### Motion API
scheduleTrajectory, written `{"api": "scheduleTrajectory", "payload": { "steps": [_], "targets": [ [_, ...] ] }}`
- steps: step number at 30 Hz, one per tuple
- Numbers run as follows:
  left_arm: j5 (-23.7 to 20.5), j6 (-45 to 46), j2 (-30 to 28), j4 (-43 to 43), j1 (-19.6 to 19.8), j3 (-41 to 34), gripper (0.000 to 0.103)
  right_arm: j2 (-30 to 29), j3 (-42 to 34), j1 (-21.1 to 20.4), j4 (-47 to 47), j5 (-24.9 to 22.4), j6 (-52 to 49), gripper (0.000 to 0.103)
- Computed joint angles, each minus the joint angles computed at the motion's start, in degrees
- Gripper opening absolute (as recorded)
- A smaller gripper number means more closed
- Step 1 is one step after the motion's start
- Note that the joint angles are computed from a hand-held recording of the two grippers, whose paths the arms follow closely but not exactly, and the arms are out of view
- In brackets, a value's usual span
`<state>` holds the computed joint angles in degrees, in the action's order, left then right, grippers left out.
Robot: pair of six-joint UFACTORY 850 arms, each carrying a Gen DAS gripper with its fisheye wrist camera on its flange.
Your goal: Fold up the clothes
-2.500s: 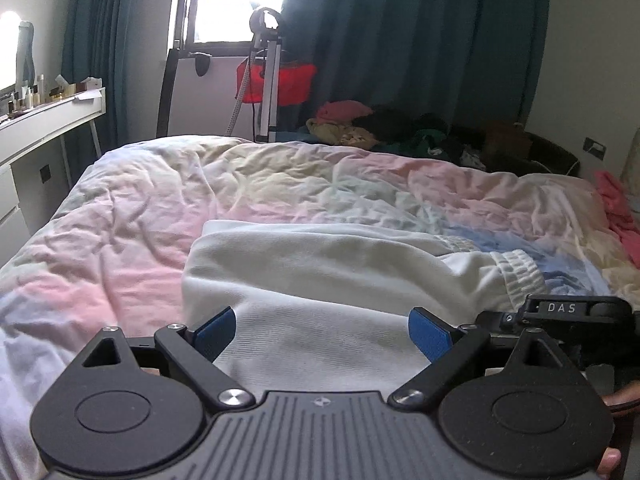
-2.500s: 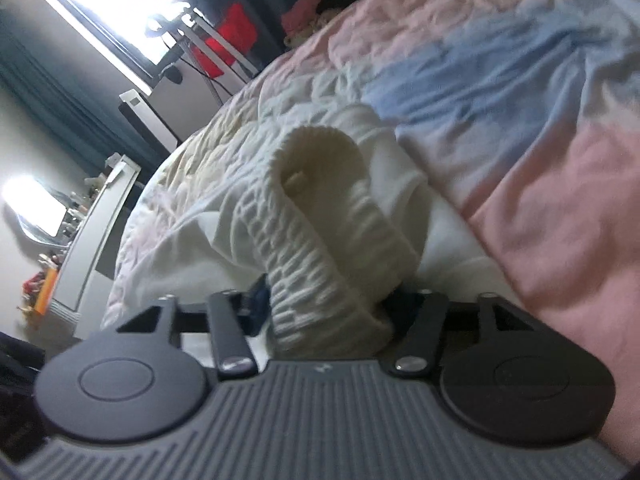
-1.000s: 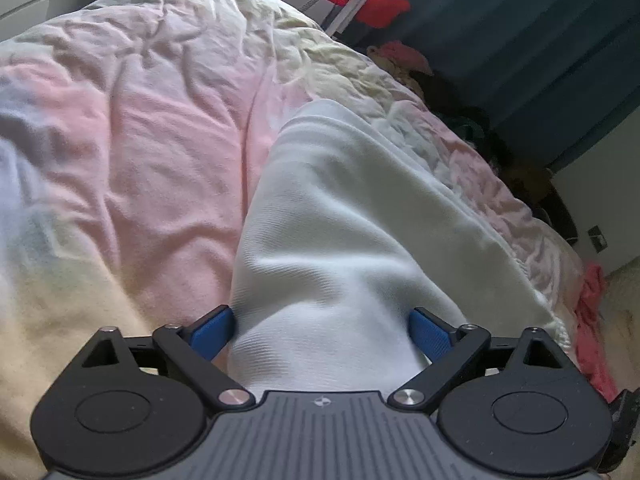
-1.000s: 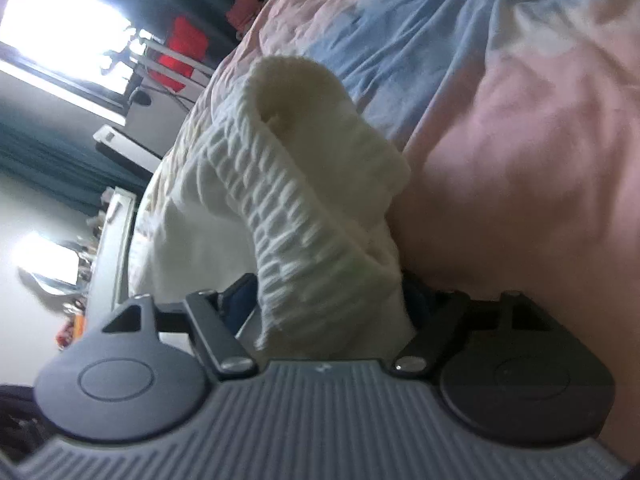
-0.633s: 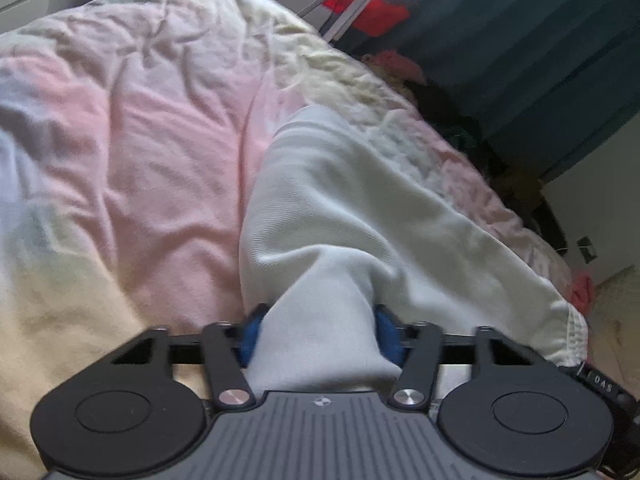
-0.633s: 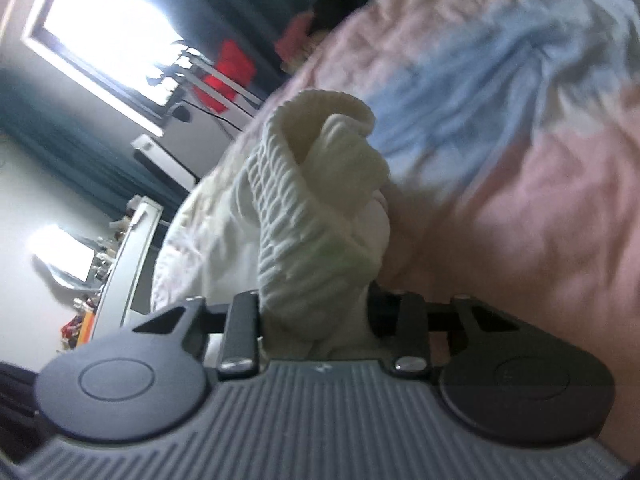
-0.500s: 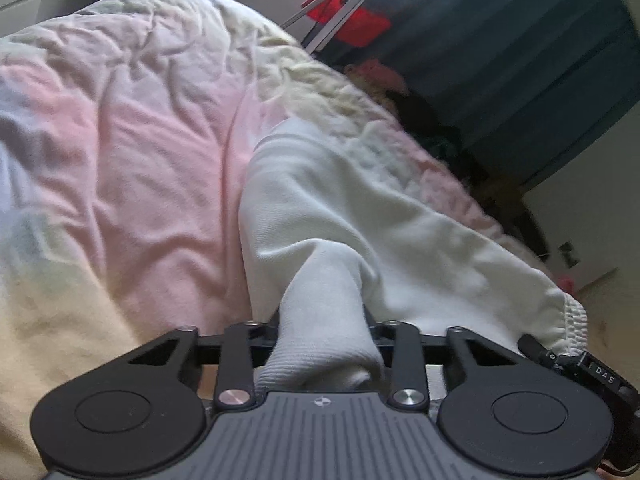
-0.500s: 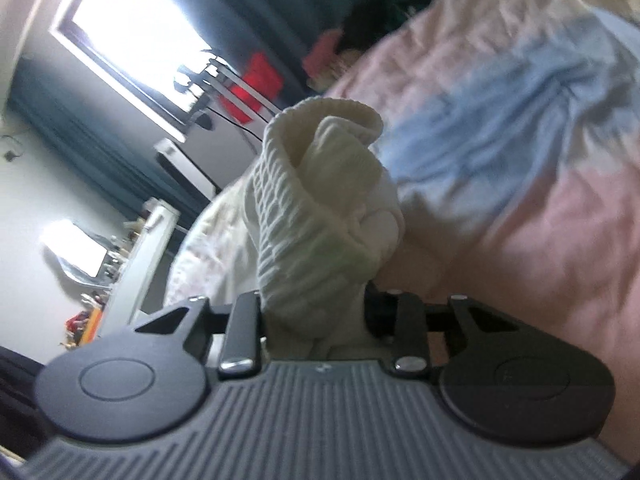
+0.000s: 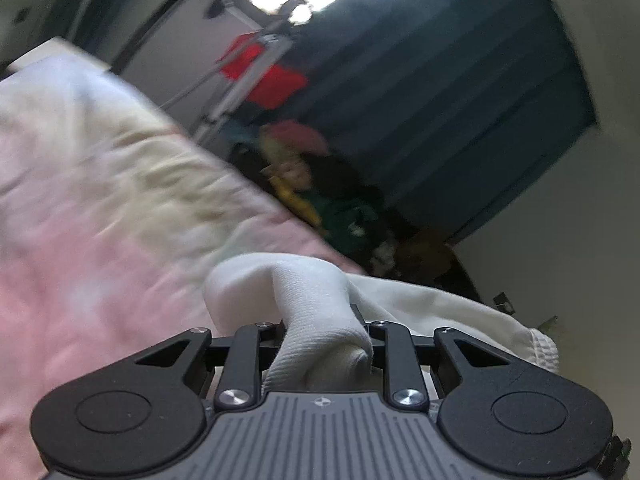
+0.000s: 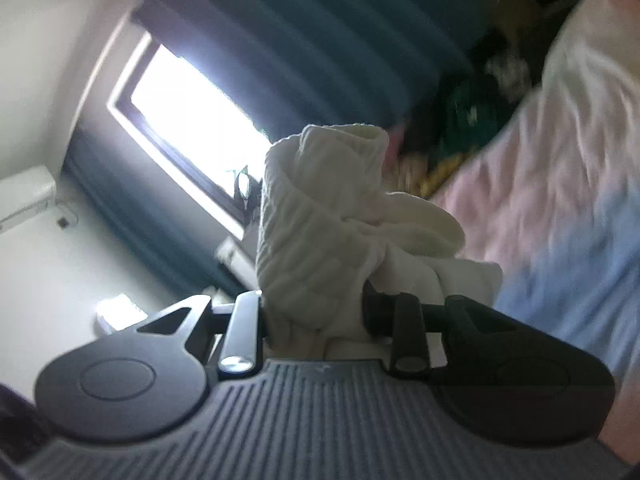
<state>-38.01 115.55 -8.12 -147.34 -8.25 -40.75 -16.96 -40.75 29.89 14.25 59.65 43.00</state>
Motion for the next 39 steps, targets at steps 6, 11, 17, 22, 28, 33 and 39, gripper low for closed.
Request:
{"api": "scheduleTrajectory", "payload": {
  "steps": [6, 11, 17, 22, 28, 33, 39],
  "targets": [
    [4.14, 8.94, -15.82, -8.56, -8.75, -20.65, 0.025, -4.29, -3.37, -9.08, -0.55, 3.30, -1.59, 0.032],
    [7.71, 16.98, -29.57, -12.73, -14.00, -38.05, 0.025, -10.67, -6.14, -14.29, 1.25, 6.82, -0.31, 0.032],
    [12.59, 20.18, -40.06, -8.80, -15.91, -47.17, 0.025, -16.97, -9.13, -14.50, 9.14, -1.33, -4.62, 0.032],
    [13.71, 22.92, -40.15, -4.94, -15.02, -42.09, 0.028, -18.18, -7.33, -12.71, 9.13, -9.89, 2.89, 0.035],
    [17.15, 27.09, -39.03, -5.91, -13.71, -38.00, 0.054, -15.95, -5.99, -13.25, 5.31, -20.01, 8.15, 0.047],
    [18.45, 37.61, -30.88, -14.19, -13.89, -30.37, 0.052, -6.76, 0.13, -8.01, 20.82, -22.14, -6.64, 0.047],
    [15.94, 44.39, -15.44, -15.85, -14.91, -17.35, 0.054, 5.93, 6.32, 1.02, 36.86, -18.69, -27.98, 0.047]
  ]
}}
